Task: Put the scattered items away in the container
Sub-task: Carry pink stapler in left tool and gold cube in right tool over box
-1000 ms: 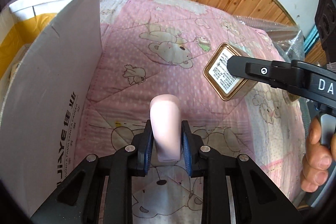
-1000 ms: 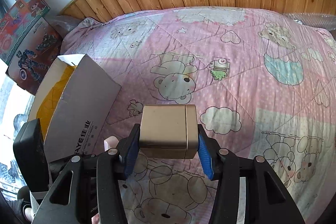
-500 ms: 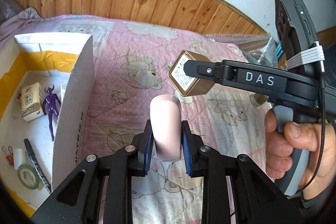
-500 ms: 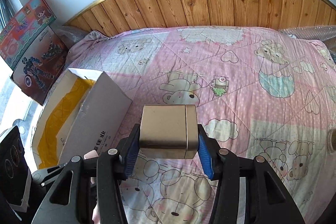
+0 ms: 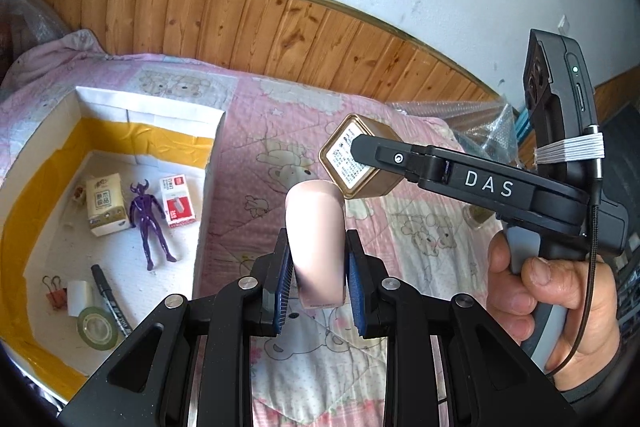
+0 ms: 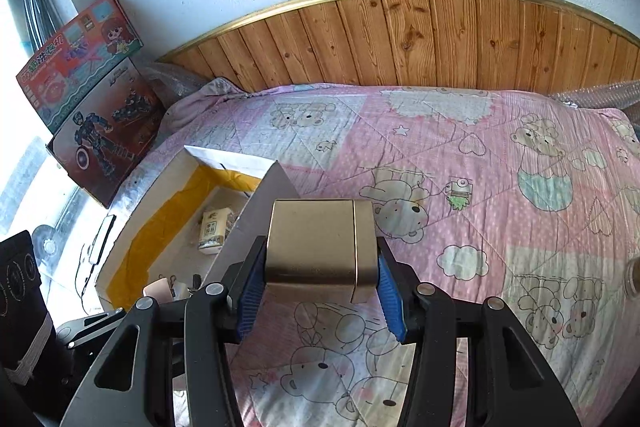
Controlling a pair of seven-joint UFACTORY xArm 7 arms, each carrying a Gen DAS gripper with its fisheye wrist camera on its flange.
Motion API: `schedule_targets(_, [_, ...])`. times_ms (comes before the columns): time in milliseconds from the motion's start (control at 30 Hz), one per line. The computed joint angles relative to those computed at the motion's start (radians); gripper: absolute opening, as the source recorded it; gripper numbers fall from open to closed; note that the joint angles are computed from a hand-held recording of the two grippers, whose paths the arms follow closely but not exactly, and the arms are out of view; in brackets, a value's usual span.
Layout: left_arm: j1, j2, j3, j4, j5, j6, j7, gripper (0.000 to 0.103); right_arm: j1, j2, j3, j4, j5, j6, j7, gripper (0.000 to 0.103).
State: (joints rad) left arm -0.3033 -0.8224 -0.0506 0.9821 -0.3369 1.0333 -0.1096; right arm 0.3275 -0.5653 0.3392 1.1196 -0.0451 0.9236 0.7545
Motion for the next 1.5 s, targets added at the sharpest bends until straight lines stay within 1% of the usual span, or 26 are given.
schedule_targets(167, [0.015, -0.023, -0.005, 0.006, 0.032, 0.026, 0.001, 0.025, -0.002, 0.010, 0.023, 0.022, -0.015, -0.002, 0.021, 0.052])
schedule_targets(367, [0.035, -0.052, -0.018, 0.011, 0.075, 0.027, 0.013, 0.025, 0.001, 0.024, 0.041, 0.045, -0.034, -0.009, 0.042, 0.052])
schedule_targets(667, [0.057, -0.092, -0.013, 0.004, 0.108, 0.052, 0.017, 0.025, 0.014, 0.044, 0.057, 0.073, -0.052, -0.017, 0.058, 0.052])
schedule_targets(1200, [0.099, -0.127, 0.040, -0.001, 0.115, 0.086, 0.034, 0.025, 0.044, 0.144, 0.102, 0.155, -0.115, -0.053, 0.101, 0.052])
schedule_targets(1500, [0.116, -0.132, 0.069, 0.002, 0.107, 0.088, 0.058, 0.025, 0.077, 0.205, 0.104, 0.190, -0.158, -0.057, 0.128, 0.052])
